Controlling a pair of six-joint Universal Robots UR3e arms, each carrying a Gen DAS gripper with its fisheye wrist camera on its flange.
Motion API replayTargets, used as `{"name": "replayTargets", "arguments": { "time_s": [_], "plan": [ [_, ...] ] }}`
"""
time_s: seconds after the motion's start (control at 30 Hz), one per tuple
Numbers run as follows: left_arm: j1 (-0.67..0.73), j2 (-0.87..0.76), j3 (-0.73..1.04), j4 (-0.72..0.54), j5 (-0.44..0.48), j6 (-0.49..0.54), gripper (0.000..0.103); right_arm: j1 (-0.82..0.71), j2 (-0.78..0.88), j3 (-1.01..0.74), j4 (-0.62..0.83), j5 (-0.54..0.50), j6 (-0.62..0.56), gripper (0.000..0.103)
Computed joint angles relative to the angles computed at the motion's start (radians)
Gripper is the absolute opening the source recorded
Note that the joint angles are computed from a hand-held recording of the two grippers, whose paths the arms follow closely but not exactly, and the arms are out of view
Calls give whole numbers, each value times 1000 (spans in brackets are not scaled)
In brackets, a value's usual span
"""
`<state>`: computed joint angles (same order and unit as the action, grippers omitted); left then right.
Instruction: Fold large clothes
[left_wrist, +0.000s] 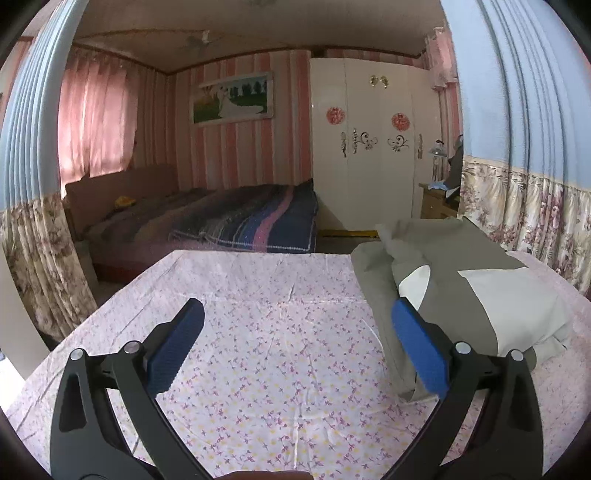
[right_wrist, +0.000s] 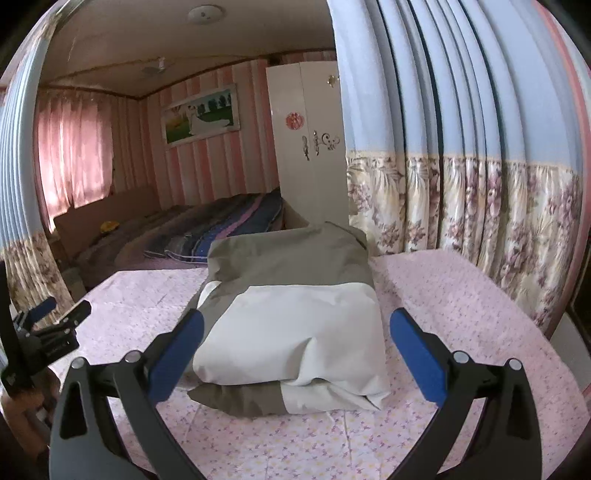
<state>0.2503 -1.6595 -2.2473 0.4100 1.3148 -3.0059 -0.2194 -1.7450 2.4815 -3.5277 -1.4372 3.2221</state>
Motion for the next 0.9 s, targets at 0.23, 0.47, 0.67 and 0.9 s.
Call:
{"name": "replayTargets", "arguments": {
  "time_s": [0.23, 0.47, 0.67, 0.9],
  "plan": [
    [-13, -8, 1, 31, 28, 4, 100, 4, -12, 1, 13, -3, -10, 101],
    [4, -3, 2, 19, 7, -3, 100, -13, -14, -7, 45, 15, -10, 101],
    [29, 21, -10, 4, -31, -12, 100, 3, -1, -11, 35, -3, -17, 101],
    [33, 37, -14, -8, -44, -10, 100, 16, 11, -21, 48, -21, -20, 101]
  ]
}}
